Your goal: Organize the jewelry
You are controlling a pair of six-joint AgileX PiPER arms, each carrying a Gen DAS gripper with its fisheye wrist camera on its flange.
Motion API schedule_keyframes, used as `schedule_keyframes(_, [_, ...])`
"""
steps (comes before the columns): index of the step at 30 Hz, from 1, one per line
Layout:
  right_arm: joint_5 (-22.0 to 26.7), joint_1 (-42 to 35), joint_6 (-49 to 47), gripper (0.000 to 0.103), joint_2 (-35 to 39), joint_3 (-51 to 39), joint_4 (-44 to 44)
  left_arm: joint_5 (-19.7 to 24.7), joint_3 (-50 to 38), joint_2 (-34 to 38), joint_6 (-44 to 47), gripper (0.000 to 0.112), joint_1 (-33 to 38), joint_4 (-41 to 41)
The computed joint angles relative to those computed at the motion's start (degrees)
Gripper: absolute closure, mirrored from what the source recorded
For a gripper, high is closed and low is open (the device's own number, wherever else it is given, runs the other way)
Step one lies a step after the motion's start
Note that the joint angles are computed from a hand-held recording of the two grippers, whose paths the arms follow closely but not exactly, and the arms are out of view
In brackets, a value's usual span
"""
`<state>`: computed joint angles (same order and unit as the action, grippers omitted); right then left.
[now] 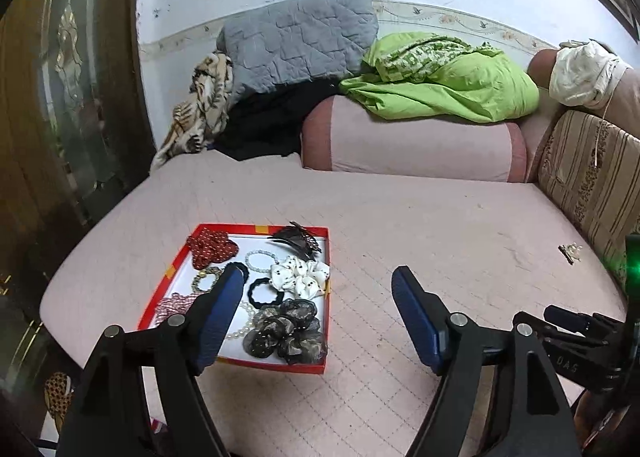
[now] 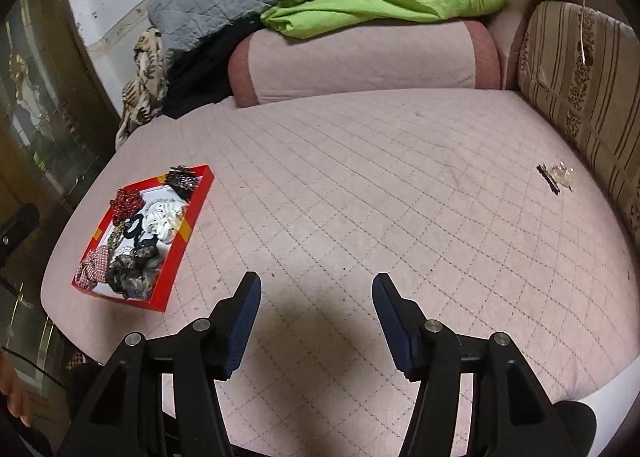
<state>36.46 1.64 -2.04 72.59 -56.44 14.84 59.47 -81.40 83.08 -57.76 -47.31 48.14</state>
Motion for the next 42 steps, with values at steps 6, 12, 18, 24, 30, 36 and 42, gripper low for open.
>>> schedule_keyframes(6, [-2.6,1.0,1.3,0.036,-3.0,2.4,-3.4,3.0,-0.7,0.9,-5.0,0.026,-3.4,5.9])
schedule_keyframes(12, [-3.6,-1.5,-0.8,0.035,-3.6,3.5,-2.1,4.5,-0.2,2.7,-10.8,0.019,-7.1,14.5])
schedule_keyframes(18, [-3.6,-3.9,-3.4,0.035,-2.3,3.6,0.5,6.0,-0.4,4.1,-15.4,0.01,-8.1,19.6])
schedule_keyframes(24, [-4.3,-4.2,-2.8,0.035,-1.8,3.8,-1.2,5.4,-1.4,4.7,-19.6,0.009,-7.9,23.4])
schedule_keyframes(30, [-4.5,-5.2,-0.7,0.035,-0.5,3.3,-4.6,1.2,-4.8,7.0,-17.8,0.009,-6.1,21.8])
schedule_keyframes(36, [-5.2,-6.3,1.5,0.035,0.6,3.1,-6.3,-0.1,-5.6,8.7,-17.7,0.009,-5.3,20.2])
schedule_keyframes(42, [-6.5,-2.7,5.0,0.035,3.3,3.1,-10.2,-1.6,-4.6,9.7,-16.6,0.009,-2.4,16.8])
